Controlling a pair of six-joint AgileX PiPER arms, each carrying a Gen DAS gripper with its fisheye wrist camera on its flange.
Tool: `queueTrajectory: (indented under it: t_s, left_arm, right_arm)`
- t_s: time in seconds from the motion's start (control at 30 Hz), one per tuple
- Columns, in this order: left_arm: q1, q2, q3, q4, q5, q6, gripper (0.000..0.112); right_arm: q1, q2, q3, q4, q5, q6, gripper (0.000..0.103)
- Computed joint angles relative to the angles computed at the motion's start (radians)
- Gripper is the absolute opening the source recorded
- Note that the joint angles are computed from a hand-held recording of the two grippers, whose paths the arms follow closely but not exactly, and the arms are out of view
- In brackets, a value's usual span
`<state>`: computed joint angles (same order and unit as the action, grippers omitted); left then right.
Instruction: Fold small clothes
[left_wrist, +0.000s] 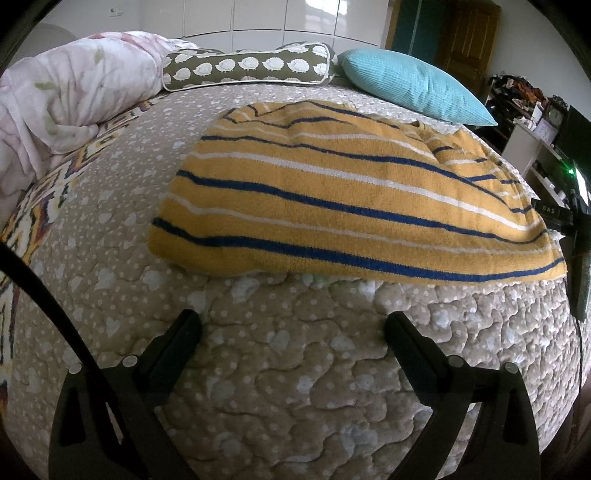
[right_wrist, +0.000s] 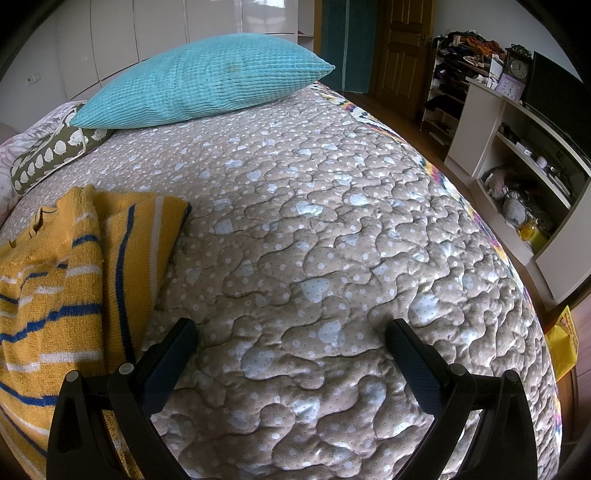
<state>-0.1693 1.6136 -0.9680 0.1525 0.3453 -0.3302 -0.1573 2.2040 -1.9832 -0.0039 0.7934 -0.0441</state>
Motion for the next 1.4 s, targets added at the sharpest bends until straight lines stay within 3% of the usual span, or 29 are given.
queueTrajectory:
  t_s: [1.4]
  left_arm:
    - [-0.013,0.000,-0.005,0.036,0.010,-0.041,0.100]
  right_arm:
    - [-0.001,-0.003,0.004,0.001,-0.002,-0.001,0.103]
